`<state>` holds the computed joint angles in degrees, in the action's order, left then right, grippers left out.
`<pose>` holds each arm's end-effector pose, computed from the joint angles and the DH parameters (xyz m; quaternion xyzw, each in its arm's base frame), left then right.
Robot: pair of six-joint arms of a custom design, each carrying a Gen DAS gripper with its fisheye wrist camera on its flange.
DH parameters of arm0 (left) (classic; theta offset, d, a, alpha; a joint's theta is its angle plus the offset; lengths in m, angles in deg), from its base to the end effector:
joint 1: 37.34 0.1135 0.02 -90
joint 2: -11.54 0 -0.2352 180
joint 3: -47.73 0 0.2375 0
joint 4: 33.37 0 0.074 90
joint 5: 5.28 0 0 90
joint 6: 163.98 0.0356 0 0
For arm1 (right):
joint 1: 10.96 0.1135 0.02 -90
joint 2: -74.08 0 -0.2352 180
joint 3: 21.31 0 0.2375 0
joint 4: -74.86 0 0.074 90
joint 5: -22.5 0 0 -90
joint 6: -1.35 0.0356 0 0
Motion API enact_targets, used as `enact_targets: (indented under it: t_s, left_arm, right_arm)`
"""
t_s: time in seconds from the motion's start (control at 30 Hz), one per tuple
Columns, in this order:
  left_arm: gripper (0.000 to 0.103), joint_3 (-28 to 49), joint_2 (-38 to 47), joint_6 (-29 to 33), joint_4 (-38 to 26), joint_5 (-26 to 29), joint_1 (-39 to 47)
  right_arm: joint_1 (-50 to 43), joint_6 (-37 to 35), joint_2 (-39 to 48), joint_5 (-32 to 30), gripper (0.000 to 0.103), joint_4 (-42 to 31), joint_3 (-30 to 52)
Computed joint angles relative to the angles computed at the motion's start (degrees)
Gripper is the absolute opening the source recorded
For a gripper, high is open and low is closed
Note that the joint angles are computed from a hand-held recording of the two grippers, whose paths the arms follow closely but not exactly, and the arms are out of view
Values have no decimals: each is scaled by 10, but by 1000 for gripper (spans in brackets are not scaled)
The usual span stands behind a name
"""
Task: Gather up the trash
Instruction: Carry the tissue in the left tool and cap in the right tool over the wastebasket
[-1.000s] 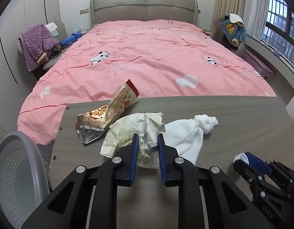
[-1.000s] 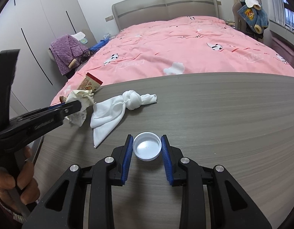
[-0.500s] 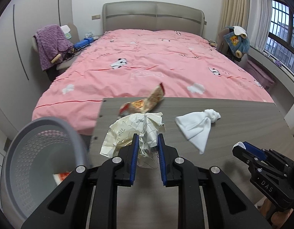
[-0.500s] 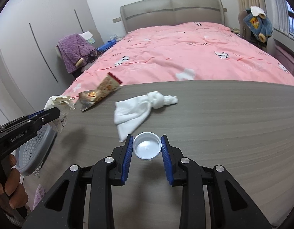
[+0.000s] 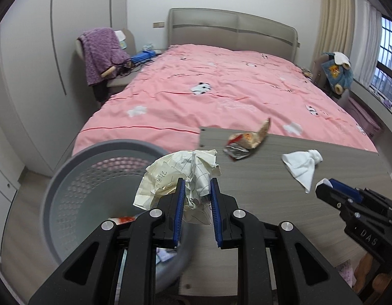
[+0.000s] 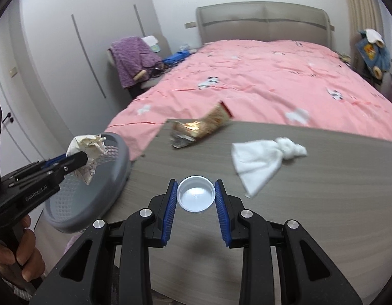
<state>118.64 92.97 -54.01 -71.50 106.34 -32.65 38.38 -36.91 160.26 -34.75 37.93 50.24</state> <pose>0.2893 0.0106 0.2223 0.1878 0.9020 -0.0974 0.3763 0.2093 0.2141 0.2068 0.1118 0.9038 0.0747 0.4063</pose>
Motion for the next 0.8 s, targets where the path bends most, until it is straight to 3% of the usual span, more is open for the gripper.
enact_targets:
  t_s: [0.4, 0.8]
  left_arm:
    - [20, 70, 81, 82, -28, 38, 120]
    - [20, 144, 171, 94, -39, 33, 175]
  right_arm:
    - [24, -22, 104, 1, 30, 0, 141]
    - [17, -90, 271, -82, 30, 9, 320]
